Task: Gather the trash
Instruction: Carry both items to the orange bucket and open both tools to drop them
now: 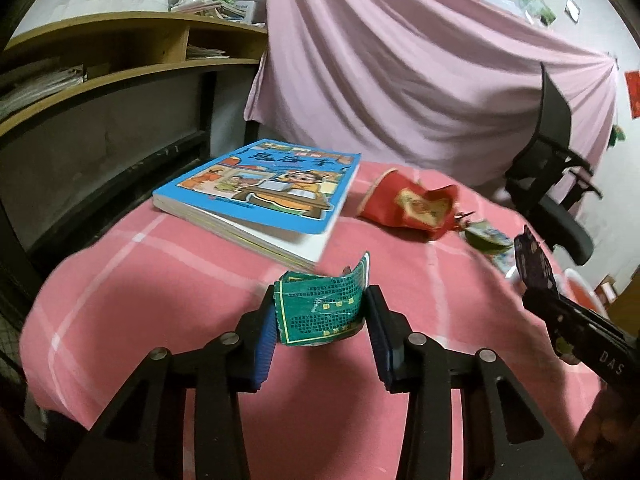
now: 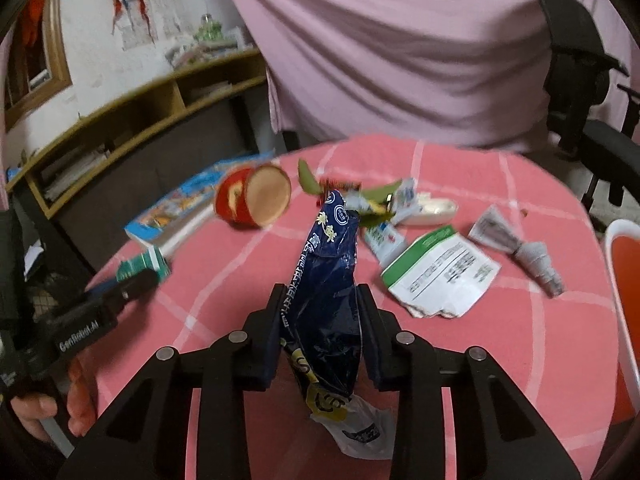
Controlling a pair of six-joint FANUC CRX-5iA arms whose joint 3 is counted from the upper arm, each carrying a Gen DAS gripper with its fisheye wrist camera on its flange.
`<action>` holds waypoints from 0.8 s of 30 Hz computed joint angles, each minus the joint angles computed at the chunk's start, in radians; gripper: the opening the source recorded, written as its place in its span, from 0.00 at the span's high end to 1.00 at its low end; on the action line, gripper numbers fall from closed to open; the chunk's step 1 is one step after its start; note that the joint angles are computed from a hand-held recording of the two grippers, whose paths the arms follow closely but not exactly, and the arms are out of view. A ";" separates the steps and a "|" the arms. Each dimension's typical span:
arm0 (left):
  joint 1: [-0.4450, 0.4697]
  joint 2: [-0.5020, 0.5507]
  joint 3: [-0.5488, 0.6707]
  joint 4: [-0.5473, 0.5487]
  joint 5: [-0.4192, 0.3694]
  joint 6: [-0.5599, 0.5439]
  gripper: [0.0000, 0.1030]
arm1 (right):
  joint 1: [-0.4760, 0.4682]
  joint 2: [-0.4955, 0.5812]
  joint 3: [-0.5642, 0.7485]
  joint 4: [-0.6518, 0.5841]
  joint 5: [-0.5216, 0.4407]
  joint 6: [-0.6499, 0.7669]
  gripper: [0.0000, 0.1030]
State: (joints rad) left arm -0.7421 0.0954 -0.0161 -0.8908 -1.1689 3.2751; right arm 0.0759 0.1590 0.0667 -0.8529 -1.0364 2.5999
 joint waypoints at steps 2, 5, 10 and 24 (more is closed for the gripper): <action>-0.038 0.000 0.007 -0.048 -0.013 0.045 0.65 | -0.043 -0.025 -0.020 -0.074 -0.008 0.067 0.69; -0.137 0.019 0.040 -0.196 -0.084 0.124 0.65 | -0.118 -0.066 -0.062 -0.199 -0.027 0.187 0.69; -0.209 0.052 0.116 -0.314 -0.128 0.057 0.65 | -0.268 -0.089 -0.091 -0.411 -0.102 0.338 0.69; -0.112 0.298 0.501 -0.210 0.160 -0.350 0.65 | -0.424 0.004 -0.034 -0.605 0.147 0.445 0.69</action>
